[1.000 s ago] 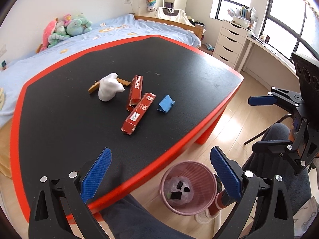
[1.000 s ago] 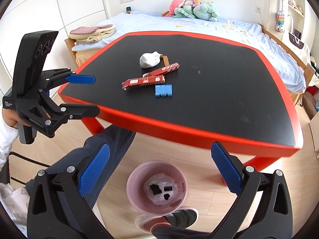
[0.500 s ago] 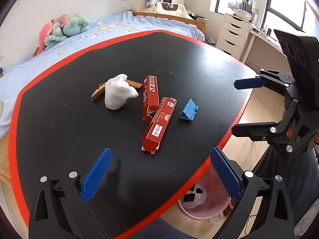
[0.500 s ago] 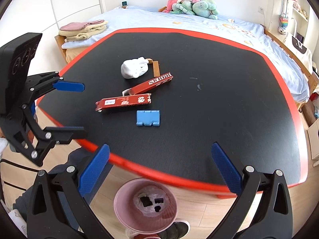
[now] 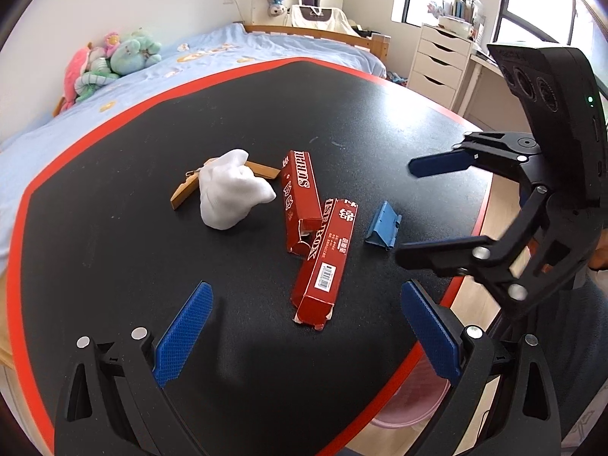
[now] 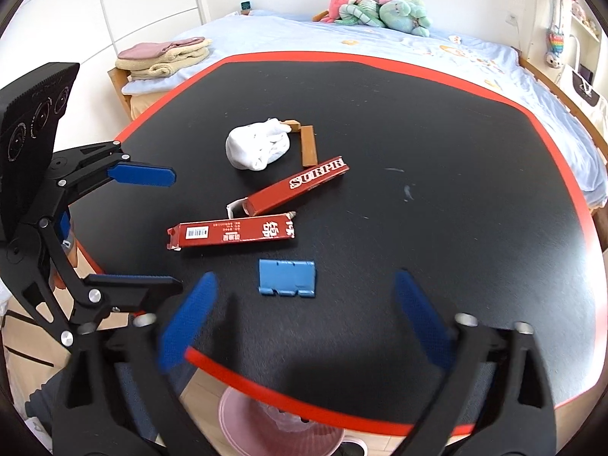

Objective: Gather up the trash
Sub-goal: 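Grasp the blue phone stand with the right tool while the left grasps a red box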

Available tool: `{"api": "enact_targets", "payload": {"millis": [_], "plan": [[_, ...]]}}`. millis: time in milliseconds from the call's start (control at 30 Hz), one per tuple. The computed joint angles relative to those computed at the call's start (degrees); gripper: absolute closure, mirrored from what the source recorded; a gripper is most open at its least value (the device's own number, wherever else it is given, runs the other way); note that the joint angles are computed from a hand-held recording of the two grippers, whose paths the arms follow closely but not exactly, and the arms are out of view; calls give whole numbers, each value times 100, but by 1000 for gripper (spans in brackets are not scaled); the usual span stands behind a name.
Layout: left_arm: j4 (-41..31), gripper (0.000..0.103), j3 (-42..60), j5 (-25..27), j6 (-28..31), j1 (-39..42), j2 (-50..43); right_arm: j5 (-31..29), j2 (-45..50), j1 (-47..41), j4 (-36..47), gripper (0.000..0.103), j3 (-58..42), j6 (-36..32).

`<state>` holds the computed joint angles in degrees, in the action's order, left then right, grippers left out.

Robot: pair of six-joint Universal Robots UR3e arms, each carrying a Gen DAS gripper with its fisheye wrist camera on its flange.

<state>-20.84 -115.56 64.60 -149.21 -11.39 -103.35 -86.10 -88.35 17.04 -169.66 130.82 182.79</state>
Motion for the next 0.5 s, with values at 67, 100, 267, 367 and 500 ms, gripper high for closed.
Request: {"api": "enact_targets", "payload": {"millis": [67,100,267,367,500], "plan": [[20,8,21,-42,54,-9,-48,9,148,18,-2,24,-98,-33],[28,8,33,-54,74,-16,-70,33,206,15,-27,26,-128,-49],[-19,32,182,-23,138,-105,-211,-4,343,57,-64,46,-193,-128],[-37,46,190,-52,139,-123,-212,-25,327,57,-117,62,-151,-195],[-99,77,224,48,130,-196,-227,-13,267,46,-127,71,-90,-262]]}}
